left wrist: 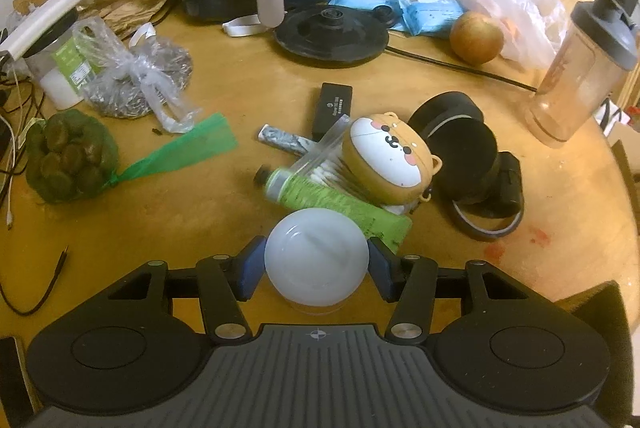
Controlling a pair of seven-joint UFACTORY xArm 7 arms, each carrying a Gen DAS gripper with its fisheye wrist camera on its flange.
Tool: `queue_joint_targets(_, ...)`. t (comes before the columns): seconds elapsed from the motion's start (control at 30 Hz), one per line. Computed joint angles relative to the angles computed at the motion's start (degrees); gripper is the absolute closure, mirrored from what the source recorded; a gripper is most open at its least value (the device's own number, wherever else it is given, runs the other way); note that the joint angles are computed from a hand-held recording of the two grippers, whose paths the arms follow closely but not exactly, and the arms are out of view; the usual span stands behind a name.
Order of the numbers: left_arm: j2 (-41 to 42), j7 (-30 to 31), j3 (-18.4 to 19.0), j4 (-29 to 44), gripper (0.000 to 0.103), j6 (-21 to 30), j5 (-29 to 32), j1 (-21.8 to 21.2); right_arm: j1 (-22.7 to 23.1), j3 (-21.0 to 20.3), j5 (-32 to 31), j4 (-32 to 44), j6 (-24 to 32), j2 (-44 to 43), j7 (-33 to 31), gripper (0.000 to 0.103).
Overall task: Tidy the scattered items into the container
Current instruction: 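Hold the white round object in the left tool while the right tool moves toward the black cup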
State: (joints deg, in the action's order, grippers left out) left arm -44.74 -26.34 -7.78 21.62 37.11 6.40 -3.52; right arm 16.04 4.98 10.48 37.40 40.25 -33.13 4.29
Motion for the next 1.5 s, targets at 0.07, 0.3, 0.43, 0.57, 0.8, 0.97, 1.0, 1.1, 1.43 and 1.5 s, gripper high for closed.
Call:
queue_joint_targets(0.07, -1.25, -0.33, -0.1, -0.09, 0.05, 0.9, -0.27, -0.25, 0.48, -0.41, 0.34, 0.03, -0.31, 0.05, -0.95, 0.0)
queue_joint_targets(0.3, -5.56, -1.5, -0.44, 0.1, 0.05, 3.94, -0.69, -0.63, 0.8, -0.99, 2.0, 0.23, 0.19, 0.59, -1.87, 0.0)
queue_joint_targets(0.43, -8.12, -1.87, -0.47, 0.43, 0.05, 5.52, -1.14, -1.01, 0.19, -0.62, 1.65, 0.5, 0.5, 1.07, -1.27, 0.0)
queue_joint_targets(0.57, -10.44, -2.73, -1.09, 0.92, 0.05, 7.19, -1.58, -1.45, 0.44, -0.98, 2.23, 0.74, 0.56, 1.44, -1.61, 0.0)
queue_joint_targets(0.8, -13.15, -3.15, -1.22, 0.41, 0.05, 8.14, -1.88, -2.31, 0.54, -1.4, 3.32, 1.37, -0.04, 2.12, -2.37, 0.0)
queue_joint_targets(0.97, -13.88, -3.27, -1.15, -1.72, 0.05, 9.16, -2.07, -2.24, 0.3, -1.38, 3.83, 1.55, 0.47, 2.31, -1.8, 0.0)
queue_joint_targets(1.0, -14.2, -3.48, -1.19, -2.01, 0.05, 9.88, -2.23, -2.3, 0.29, -1.38, 3.9, 1.53, 0.58, 2.26, -1.78, 0.0)
queue_joint_targets(1.1, -15.76, -3.45, -0.84, -3.02, 0.05, 11.36, -2.77, -2.94, 0.25, -1.31, 3.91, 1.32, 0.63, 1.89, -1.79, 0.0)
queue_joint_targets(1.43, -19.35, -5.03, -1.31, -3.56, 0.05, 15.39, -4.1, -3.69, 0.05, -1.29, 3.82, 0.86, 0.44, 1.69, -1.1, 0.0)
queue_joint_targets(1.5, -19.77, -5.68, -1.5, -3.13, 0.05, 15.4, -4.02, -3.42, 0.2, -1.3, 3.81, 0.83, 0.33, 1.9, -1.36, 0.0)
